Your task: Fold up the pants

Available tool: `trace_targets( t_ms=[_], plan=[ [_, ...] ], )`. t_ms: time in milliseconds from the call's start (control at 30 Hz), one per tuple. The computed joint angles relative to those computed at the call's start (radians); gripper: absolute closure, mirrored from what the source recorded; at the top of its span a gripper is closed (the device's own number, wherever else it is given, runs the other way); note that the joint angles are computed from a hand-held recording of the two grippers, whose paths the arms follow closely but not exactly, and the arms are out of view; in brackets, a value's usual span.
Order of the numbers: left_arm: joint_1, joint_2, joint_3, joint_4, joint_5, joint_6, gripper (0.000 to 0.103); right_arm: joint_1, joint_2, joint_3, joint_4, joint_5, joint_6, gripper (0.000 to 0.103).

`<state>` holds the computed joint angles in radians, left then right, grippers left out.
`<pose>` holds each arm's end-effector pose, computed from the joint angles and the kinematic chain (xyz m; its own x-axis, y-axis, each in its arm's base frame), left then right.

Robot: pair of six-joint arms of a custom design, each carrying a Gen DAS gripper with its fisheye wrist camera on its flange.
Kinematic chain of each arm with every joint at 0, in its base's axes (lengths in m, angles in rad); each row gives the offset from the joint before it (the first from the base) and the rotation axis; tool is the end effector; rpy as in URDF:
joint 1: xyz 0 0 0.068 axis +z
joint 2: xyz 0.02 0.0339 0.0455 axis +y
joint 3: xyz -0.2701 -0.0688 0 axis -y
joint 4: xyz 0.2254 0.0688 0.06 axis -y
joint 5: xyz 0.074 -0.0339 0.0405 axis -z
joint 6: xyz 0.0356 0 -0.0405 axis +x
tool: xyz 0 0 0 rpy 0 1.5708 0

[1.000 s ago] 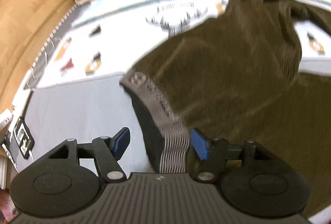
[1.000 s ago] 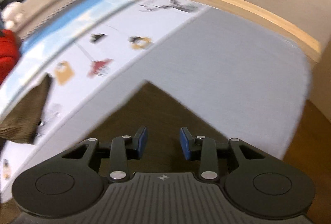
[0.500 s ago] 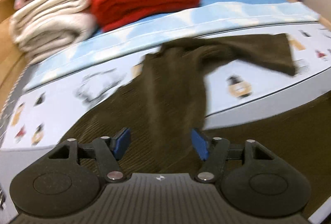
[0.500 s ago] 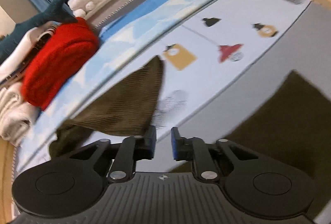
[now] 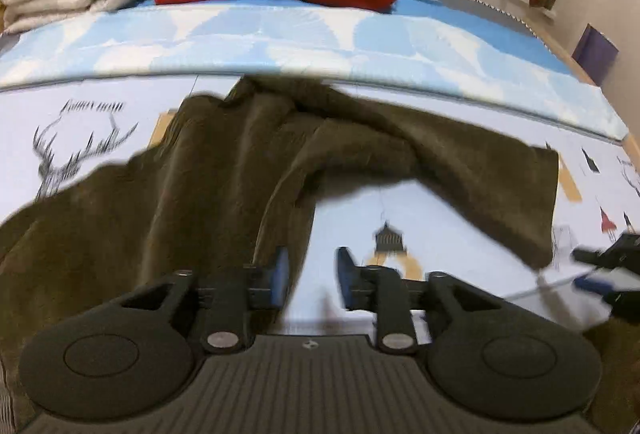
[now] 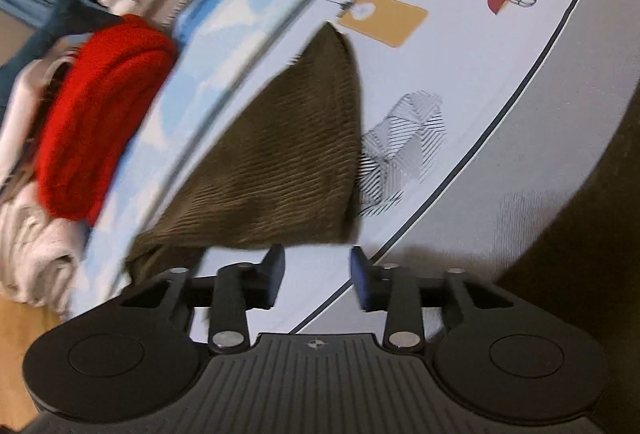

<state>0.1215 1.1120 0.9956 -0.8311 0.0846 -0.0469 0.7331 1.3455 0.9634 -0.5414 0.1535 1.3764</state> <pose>0.1941 0.0207 0.3002 -0.8017 -0.1450 -0.5799 -0.1095 0.9893 -0.0959 0.1946 0.1679 0.2613 -0.6961 0.6780 -0.2362 0.4671 0.6775 0.5681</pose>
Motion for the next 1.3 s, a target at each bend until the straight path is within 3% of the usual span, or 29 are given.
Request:
trace_targets(
  t_ms=[33,100,267,367,400,433,467,500,533,567,733,867,967,1133,1300],
  plan=[
    [-0.003,0.015,0.006,0.022,-0.006,0.01,0.045,-0.019,0.034,0.001,0.012,-0.016,0.003,0.06],
    [-0.036,0.056,0.014,0.062,-0.046,0.017,0.033,-0.046,0.086,-0.009,0.062,-0.057,0.026,0.06],
    [-0.05,0.16,-0.006,0.148,-0.106,0.076,0.03,-0.068,0.199,0.004,0.148,-0.114,0.061,0.06],
    [-0.034,0.197,-0.037,0.218,-0.126,0.094,0.031,-0.052,0.243,0.048,0.139,-0.067,0.059,0.06],
    [-0.026,0.209,-0.042,0.236,-0.123,0.098,0.032,-0.046,0.251,0.064,0.128,-0.047,0.054,0.065],
    [-0.018,0.222,-0.046,0.253,-0.12,0.1,0.037,-0.039,0.256,0.079,0.111,-0.024,0.048,0.077],
    [-0.01,0.237,-0.049,0.268,-0.118,0.102,0.042,-0.033,0.258,0.091,0.096,0.001,0.036,0.079],
    [-0.002,0.253,-0.046,0.274,-0.116,0.106,0.057,-0.029,0.255,0.096,0.091,0.024,0.028,0.086],
    [0.006,0.27,-0.039,0.268,-0.11,0.109,0.081,-0.031,0.243,0.09,0.096,0.04,0.025,0.089],
    [0.016,0.286,-0.028,0.257,-0.097,0.113,0.092,-0.032,0.228,0.086,0.1,0.06,0.029,0.089],
    [0.022,0.255,0.013,0.205,-0.053,0.143,0.095,-0.054,0.074,0.085,0.158,0.2,-0.049,0.09],
    [0.016,0.21,0.034,0.115,0.065,0.304,0.095,-0.102,-0.092,0.13,0.178,0.347,-0.233,0.09],
    [0.006,0.175,0.028,0.007,0.189,0.522,0.095,-0.164,-0.168,0.181,0.136,0.424,-0.355,0.091],
    [-0.01,0.114,-0.03,-0.182,0.299,0.881,0.095,-0.319,-0.176,0.208,0.017,0.41,-0.355,0.091],
    [0.02,0.058,-0.083,-0.268,0.333,1.051,0.093,-0.432,-0.099,0.141,0.021,0.352,-0.326,0.091]
  ],
)
